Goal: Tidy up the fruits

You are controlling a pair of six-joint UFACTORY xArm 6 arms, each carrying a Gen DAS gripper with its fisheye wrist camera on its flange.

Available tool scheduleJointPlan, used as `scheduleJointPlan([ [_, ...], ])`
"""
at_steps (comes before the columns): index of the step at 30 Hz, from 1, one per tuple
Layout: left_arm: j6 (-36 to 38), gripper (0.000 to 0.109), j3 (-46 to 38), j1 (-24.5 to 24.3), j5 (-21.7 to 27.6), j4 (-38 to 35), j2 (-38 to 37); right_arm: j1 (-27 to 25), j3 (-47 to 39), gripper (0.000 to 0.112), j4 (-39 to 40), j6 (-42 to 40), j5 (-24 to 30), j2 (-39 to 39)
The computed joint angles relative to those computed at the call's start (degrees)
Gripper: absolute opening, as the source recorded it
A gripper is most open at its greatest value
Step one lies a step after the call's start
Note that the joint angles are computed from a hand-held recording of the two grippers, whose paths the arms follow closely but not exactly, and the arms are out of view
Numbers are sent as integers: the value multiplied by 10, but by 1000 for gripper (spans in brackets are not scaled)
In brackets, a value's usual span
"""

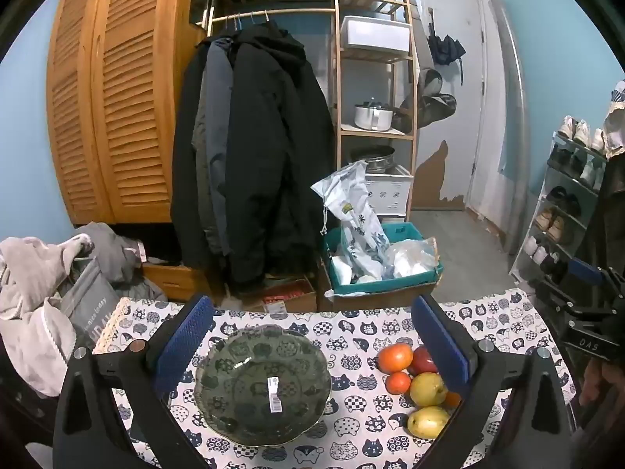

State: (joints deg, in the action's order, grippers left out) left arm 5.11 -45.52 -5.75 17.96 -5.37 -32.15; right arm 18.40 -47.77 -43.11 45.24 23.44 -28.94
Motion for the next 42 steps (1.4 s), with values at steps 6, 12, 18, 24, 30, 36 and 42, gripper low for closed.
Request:
scheduleJointPlan([
  [6, 5, 102, 3, 0, -7, -5, -1, 0, 0, 91, 1, 2, -1, -1],
  [12, -2, 102, 2, 0, -4, 0, 0, 1, -1, 91, 4, -1, 1, 0],
  [18, 18, 102, 1, 3, -4, -28, 0, 3, -3, 91, 2, -1, 4, 1],
  [24, 12, 102, -3, 3, 1, -24, 3, 4, -3, 91, -1, 1, 5, 1],
  [30, 13, 102, -6, 4, 3, -25, 4, 5, -4, 91, -1, 1, 7, 1],
  [36, 14, 102, -4, 3, 1, -25, 4, 5, -5, 91, -1, 0, 8, 1],
  [42, 13, 102, -6, 3, 1, -25, 4, 6, -6, 91, 0, 0, 9, 1],
])
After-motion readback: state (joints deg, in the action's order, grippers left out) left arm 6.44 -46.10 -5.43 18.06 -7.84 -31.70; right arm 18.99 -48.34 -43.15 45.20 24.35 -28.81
